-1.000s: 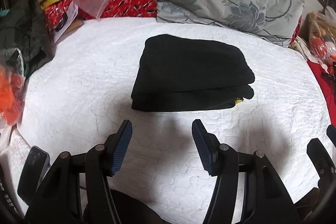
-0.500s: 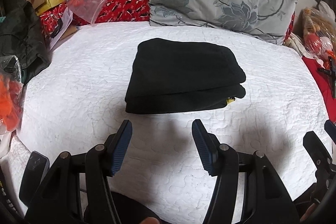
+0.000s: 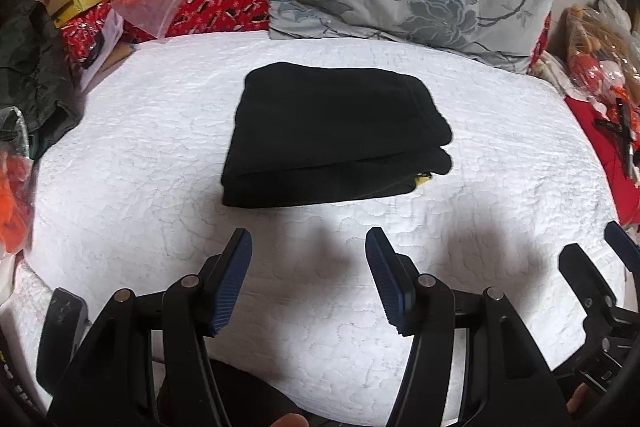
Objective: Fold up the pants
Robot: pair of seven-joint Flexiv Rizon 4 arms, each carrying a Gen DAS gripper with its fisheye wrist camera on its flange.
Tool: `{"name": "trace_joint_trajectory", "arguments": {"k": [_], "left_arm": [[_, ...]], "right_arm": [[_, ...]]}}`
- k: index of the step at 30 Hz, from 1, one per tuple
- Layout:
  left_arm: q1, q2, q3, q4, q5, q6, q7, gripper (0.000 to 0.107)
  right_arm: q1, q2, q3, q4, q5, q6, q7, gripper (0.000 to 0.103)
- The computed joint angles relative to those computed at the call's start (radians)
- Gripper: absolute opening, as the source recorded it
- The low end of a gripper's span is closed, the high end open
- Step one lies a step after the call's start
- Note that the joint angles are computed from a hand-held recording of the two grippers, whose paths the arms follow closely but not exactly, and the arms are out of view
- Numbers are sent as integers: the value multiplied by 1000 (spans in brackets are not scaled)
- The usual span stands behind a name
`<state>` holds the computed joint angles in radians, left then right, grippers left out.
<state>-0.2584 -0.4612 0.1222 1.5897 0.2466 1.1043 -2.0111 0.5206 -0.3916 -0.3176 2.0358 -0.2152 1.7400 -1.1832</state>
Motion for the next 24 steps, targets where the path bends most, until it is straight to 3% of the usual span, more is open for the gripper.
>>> {"name": "trace_joint_trajectory", "arguments": {"k": [24], "left_arm": [[-9,-8,-8,-1,-28,29,28,58]], "right_arm": [[-4,-7,-6,-3,-23,-23,24,103]]}}
